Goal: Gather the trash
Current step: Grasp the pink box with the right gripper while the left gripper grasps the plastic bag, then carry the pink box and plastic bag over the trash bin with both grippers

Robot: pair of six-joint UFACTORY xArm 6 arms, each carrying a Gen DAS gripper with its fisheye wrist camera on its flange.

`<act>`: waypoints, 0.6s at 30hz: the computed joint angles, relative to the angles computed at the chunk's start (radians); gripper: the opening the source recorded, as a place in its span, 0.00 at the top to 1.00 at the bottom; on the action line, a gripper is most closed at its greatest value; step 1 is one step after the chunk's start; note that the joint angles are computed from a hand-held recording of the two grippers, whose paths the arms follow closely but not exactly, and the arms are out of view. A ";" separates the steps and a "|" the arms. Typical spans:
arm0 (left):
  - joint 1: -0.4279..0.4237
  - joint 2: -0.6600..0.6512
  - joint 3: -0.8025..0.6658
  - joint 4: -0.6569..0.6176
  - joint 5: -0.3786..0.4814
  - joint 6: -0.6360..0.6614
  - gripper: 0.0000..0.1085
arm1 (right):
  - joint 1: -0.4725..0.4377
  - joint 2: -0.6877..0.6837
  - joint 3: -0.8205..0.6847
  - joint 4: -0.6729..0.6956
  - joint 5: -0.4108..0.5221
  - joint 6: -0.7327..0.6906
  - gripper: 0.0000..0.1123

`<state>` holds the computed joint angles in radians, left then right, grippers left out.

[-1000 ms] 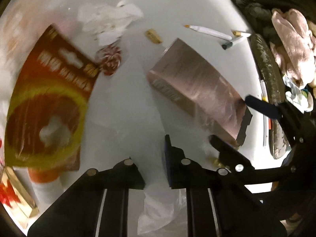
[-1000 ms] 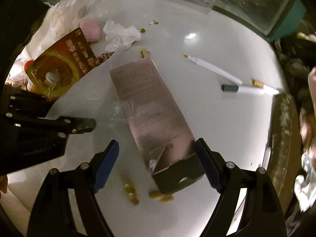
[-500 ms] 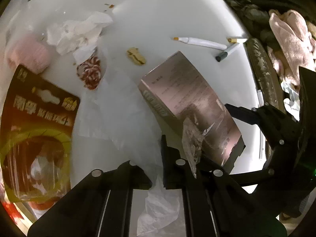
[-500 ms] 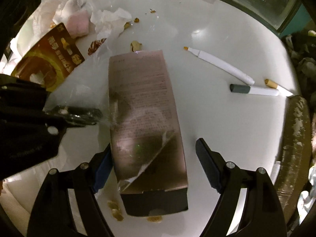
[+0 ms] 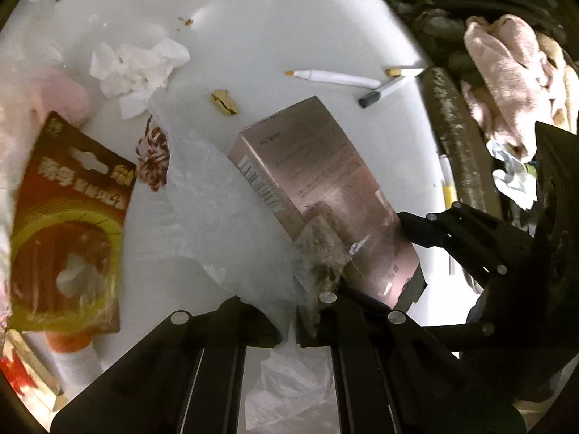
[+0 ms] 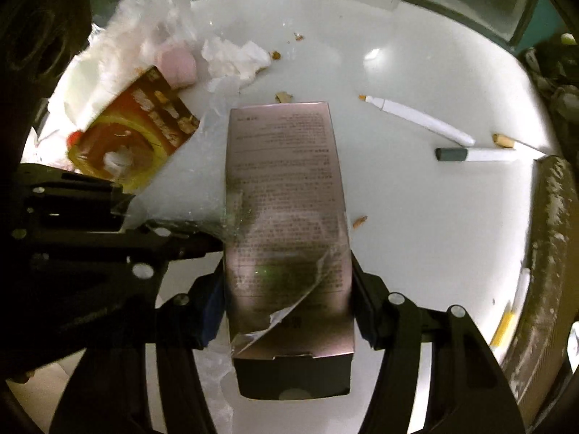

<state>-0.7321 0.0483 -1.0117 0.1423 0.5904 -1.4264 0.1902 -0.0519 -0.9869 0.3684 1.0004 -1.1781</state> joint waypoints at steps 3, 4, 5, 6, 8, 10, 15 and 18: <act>-0.029 -0.026 -0.010 0.045 0.034 -0.038 0.97 | -0.021 -0.072 0.039 0.026 0.015 0.009 0.49; -0.037 -0.031 -0.015 0.056 0.044 -0.047 0.97 | -0.038 -0.101 0.056 0.035 0.022 0.006 0.49; -0.051 -0.040 -0.020 0.070 0.061 -0.057 0.97 | -0.053 -0.119 0.064 0.045 0.029 0.004 0.49; -0.061 -0.051 -0.020 0.076 0.071 -0.058 0.97 | -0.066 -0.153 0.086 0.052 0.038 0.013 0.49; -0.089 -0.071 -0.019 0.088 0.089 -0.057 0.97 | -0.110 -0.237 0.135 0.060 0.070 0.010 0.49; -0.117 -0.084 -0.022 0.096 0.099 -0.051 0.97 | -0.137 -0.292 0.171 0.064 0.080 0.014 0.49; -0.197 -0.115 -0.008 0.088 0.100 -0.016 0.97 | -0.172 -0.470 0.297 0.034 0.095 0.091 0.49; -0.244 -0.137 0.007 0.087 0.109 -0.002 0.97 | -0.223 -0.599 0.373 0.022 0.133 0.113 0.49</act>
